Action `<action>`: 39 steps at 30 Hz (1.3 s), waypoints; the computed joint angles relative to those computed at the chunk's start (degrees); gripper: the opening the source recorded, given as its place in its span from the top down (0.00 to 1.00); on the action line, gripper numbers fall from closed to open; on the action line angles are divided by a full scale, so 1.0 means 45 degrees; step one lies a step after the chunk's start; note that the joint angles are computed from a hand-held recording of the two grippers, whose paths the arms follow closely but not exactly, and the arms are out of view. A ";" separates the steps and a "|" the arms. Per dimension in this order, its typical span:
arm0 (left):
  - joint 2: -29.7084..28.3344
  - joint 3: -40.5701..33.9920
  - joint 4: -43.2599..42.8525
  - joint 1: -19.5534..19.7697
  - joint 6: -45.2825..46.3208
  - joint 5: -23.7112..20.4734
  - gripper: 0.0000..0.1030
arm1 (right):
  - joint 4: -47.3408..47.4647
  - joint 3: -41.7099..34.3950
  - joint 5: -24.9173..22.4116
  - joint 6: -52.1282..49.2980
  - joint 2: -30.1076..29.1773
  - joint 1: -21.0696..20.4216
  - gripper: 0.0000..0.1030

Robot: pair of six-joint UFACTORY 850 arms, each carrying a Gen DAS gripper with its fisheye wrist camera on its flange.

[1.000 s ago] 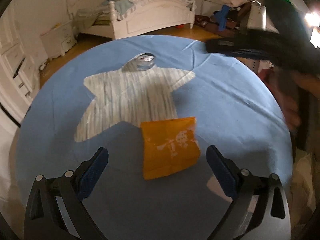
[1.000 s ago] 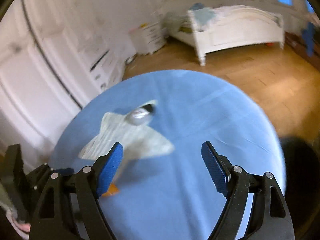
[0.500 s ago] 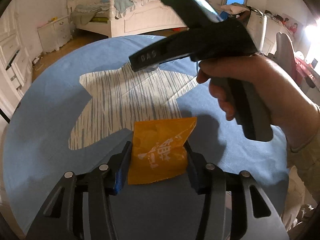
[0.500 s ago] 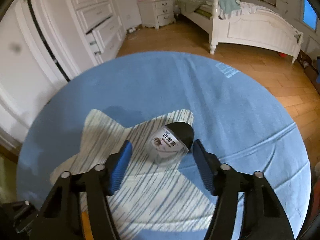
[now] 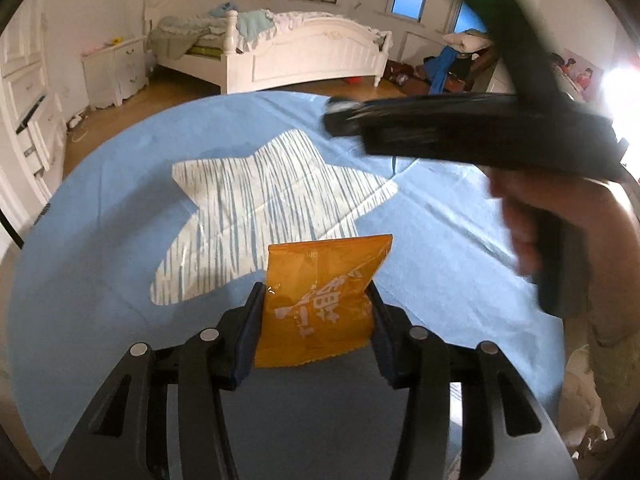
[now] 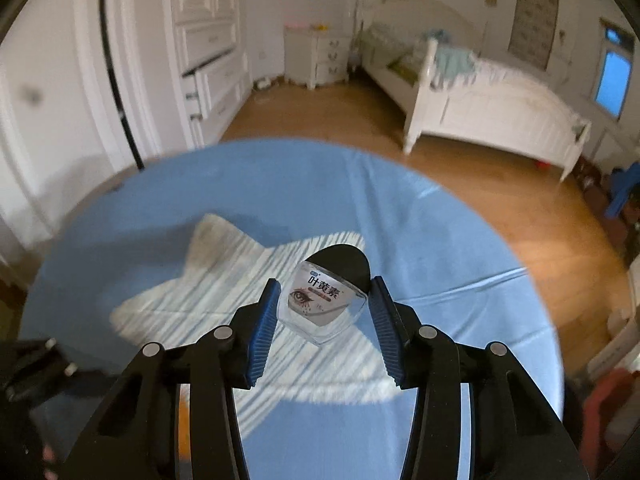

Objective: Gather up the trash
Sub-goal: 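Grasp the orange packet with the left tool while the right tool grasps the small labeled jar, then carry the orange packet and jar over the black bin and release them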

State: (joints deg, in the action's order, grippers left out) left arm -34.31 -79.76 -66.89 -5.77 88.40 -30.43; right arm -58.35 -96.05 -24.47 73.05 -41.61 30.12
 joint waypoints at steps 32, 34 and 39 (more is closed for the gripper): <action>-0.0421 -0.1383 -0.0260 -0.1545 -0.0888 -0.0849 0.54 | -0.7856 0.7819 -0.0561 1.0975 0.5355 0.0096 0.55; -0.0599 -0.1701 -0.0154 -0.1751 -0.1158 -0.1149 0.54 | -0.8074 0.8393 -0.0683 1.1648 0.5695 -0.0013 0.55; -0.1088 -0.2444 -0.0038 -0.2446 -0.1370 -0.1827 0.53 | -0.8085 0.9532 -0.1103 1.2604 0.6367 -0.0279 0.55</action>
